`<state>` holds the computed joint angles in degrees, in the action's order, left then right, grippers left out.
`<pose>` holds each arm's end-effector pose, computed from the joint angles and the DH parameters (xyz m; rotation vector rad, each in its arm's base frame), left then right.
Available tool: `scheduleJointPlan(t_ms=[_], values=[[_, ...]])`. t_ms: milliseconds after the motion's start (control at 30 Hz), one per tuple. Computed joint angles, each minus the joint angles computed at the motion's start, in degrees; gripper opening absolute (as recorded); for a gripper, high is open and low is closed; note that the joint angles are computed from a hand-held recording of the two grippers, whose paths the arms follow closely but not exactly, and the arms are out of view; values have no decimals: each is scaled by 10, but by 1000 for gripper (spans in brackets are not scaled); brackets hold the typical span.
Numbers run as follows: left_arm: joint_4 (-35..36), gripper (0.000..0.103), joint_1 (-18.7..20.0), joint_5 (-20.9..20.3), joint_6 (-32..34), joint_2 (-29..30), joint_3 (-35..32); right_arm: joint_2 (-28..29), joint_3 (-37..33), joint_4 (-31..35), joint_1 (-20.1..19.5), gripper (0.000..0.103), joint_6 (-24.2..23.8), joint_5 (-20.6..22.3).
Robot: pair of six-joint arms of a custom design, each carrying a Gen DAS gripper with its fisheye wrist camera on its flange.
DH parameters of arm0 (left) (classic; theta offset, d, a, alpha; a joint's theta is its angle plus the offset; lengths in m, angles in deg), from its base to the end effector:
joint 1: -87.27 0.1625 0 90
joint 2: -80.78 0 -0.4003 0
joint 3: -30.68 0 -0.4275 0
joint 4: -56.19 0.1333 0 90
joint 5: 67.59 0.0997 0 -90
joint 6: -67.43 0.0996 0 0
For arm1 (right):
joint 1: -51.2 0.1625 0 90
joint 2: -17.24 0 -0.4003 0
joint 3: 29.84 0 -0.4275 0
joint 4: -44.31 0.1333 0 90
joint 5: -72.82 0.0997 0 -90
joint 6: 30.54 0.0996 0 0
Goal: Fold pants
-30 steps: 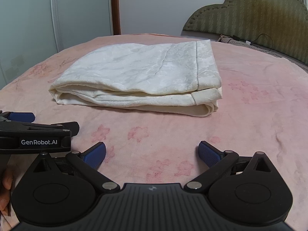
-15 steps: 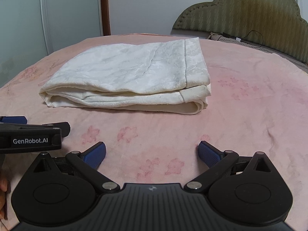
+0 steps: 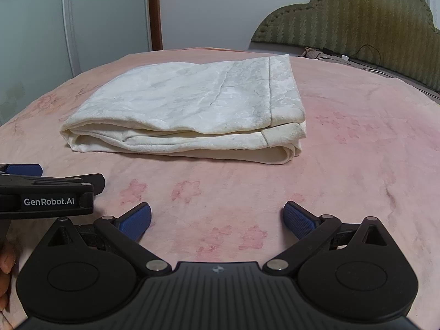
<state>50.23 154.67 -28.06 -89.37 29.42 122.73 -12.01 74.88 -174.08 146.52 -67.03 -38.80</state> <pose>-0.0248 -0.6064 0.0784 0.3311 2.0817 -1.0664 0.1509 -0.5790 -0.0320 0.6322 -2.2833 1.0097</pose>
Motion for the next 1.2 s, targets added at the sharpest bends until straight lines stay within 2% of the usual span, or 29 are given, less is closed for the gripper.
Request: scheduleJointPlan(t_ms=[300, 1200], values=[[-28, 103, -3, -13, 3, -8, 14, -5, 6, 10, -1, 103, -15, 14], [-19, 103, -2, -17, -1, -6, 10, -8, 8, 14, -3, 103, -8, 19]])
